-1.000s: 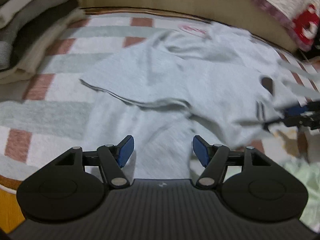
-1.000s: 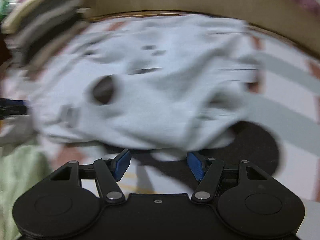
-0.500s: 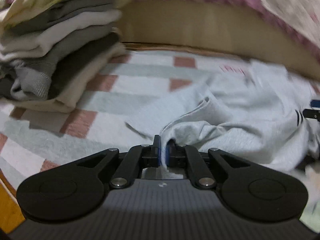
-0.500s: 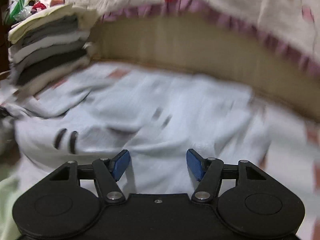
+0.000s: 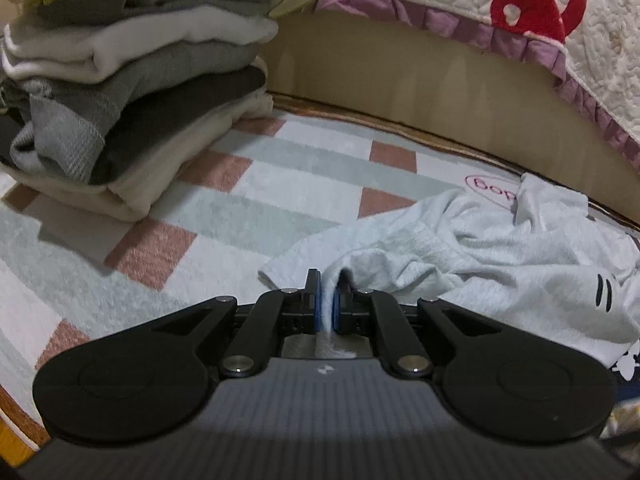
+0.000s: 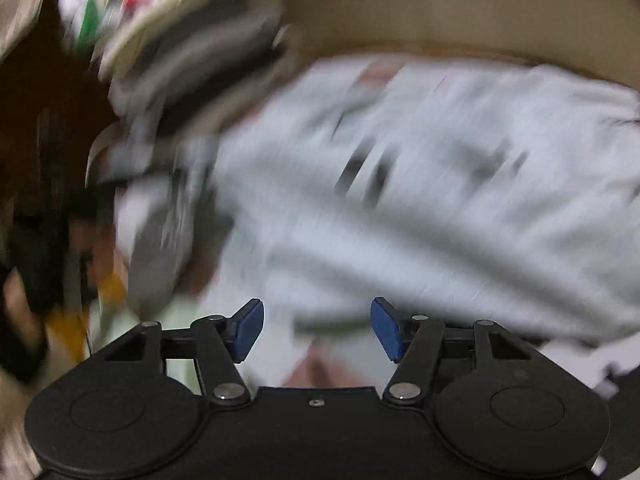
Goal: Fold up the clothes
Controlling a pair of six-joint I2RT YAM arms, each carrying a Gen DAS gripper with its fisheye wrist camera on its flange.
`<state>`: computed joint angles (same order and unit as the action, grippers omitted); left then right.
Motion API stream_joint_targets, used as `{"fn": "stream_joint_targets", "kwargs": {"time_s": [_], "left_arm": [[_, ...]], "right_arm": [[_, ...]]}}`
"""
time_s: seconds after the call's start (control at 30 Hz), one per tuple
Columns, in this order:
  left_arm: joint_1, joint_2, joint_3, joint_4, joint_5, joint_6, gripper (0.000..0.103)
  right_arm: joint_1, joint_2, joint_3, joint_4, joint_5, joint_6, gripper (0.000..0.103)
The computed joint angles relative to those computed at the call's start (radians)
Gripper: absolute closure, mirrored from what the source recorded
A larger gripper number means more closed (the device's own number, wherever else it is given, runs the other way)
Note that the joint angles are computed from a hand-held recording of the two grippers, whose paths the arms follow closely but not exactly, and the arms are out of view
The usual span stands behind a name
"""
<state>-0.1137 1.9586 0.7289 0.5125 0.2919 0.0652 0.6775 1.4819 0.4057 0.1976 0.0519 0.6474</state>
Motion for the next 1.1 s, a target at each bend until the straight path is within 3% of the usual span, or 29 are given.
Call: {"fn": "stream_joint_targets", "kwargs": {"time_s": [0.1, 0.2, 0.23, 0.33, 0.43, 0.53, 0.63, 0.7, 0.8, 0.97, 1.07, 1.1], "left_arm": [[-0.006, -0.023, -0.026, 0.042, -0.005, 0.011, 0.097], [-0.006, -0.042, -0.063, 0.117, -0.005, 0.008, 0.097], [-0.007, -0.048, -0.079, 0.152, -0.011, 0.007, 0.097], [-0.013, -0.064, -0.118, 0.238, -0.014, 0.007, 0.097], [-0.023, -0.065, -0.134, 0.277, -0.025, 0.015, 0.097], [-0.026, -0.059, -0.129, 0.271, -0.032, 0.015, 0.097], [-0.026, -0.053, -0.122, 0.269, -0.028, 0.014, 0.097], [-0.031, -0.051, -0.124, 0.28, -0.037, 0.035, 0.097], [-0.058, -0.014, -0.137, 0.372, -0.116, 0.174, 0.097], [-0.022, -0.048, -0.11, 0.263, -0.041, 0.068, 0.097], [-0.028, -0.055, -0.13, 0.294, -0.055, 0.067, 0.097], [-0.035, -0.053, -0.132, 0.301, -0.077, 0.071, 0.097]], "right_arm": [[0.034, 0.119, 0.041, 0.014, 0.073, 0.04, 0.034], [0.002, 0.179, -0.013, 0.228, 0.043, 0.186, 0.021], [0.003, 0.196, -0.021, 0.278, 0.032, 0.209, 0.021], [0.035, 0.246, -0.001, 0.351, 0.061, 0.168, 0.021], [0.089, 0.318, 0.09, 0.296, 0.229, 0.135, 0.021], [0.078, 0.337, 0.148, 0.179, 0.3, 0.165, 0.023], [0.078, 0.269, 0.017, 0.302, 0.348, 0.168, 0.043], [0.064, 0.226, -0.02, 0.303, 0.354, 0.128, 0.099], [0.069, 0.111, -0.066, 0.242, 0.389, 0.066, 0.103], [0.111, -0.284, -0.12, -0.073, 0.515, 0.052, 0.102], [0.062, -0.45, -0.104, -0.263, 0.35, 0.094, 0.101], [0.084, -0.445, -0.102, -0.27, 0.327, 0.111, 0.094]]}}
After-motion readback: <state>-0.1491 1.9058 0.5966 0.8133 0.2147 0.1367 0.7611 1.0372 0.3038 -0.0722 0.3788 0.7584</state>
